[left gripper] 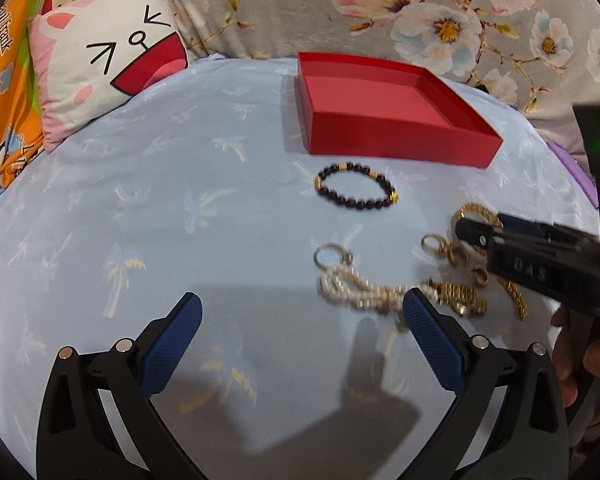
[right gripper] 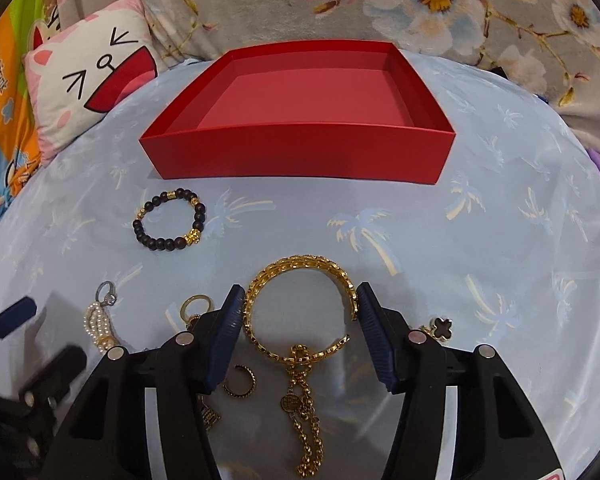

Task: Organize jewelry
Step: 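Grasp the gold bangle with the right tool while the left tool grasps the black bead bracelet, then carry both bracelets into the red box and open both tools to release them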

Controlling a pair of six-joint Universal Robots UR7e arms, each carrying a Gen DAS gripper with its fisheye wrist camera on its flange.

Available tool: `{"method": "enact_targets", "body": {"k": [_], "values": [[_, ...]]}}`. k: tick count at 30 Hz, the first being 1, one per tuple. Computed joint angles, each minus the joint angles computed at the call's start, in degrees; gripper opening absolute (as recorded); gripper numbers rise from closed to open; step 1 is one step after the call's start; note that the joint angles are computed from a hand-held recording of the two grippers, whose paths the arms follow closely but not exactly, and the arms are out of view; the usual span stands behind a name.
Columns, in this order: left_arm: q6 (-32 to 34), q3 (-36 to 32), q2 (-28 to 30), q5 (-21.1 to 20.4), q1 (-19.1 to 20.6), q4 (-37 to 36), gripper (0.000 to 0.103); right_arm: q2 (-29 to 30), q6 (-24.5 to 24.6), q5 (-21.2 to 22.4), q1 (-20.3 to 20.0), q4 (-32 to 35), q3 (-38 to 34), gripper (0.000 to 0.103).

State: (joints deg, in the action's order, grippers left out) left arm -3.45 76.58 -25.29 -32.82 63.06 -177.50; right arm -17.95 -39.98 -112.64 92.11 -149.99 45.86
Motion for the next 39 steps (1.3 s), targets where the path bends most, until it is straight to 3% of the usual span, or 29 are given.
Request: {"method": "enact_targets", "body": {"k": [4, 7, 13, 17, 22, 27, 34, 39], "values": [[4.58, -5.82, 1.14, -3.31, 1.01, -0.12, 0.098, -2.37, 0.43, 1.11, -0.17, -1.89, 2.93, 0.056], [6.88, -13.56, 4.03, -5.93, 2.26, 5.15, 0.098, -4.13, 0.34, 1.47, -0.22, -4.49, 5.46, 0.056], [5.88, -28.84, 11.55, -3.73, 4.26, 17.35, 0.093, -5.91, 0.48, 1.76, -0.63, -7.08, 8.13, 0.056], [3.40, -29.36, 11.29, -4.26, 5.06, 19.14, 0.075, -5.87, 0.62, 2.12, -0.95, -6.91, 8.00, 0.056], [7.59, -30.57, 12.75, -1.45, 4.57, 17.30, 0.052, -5.49, 0.42, 2.36, -1.05, -5.25, 7.30, 0.056], [8.80, -30.41, 12.56, -2.52, 4.61, 16.52, 0.007, -5.47, 0.57, 2.45, -1.13, -4.89, 7.10, 0.056], [5.80, -24.91, 8.26, -7.87, 4.26, 16.87, 0.007, -6.40, 0.47, 3.32, -1.00, -5.26, 8.00, 0.056], [9.43, -20.80, 4.00, -13.02, 2.01, 13.74, 0.007, -7.28, 0.08, 6.79, -0.36, 0.75, 4.96, 0.056]]}}
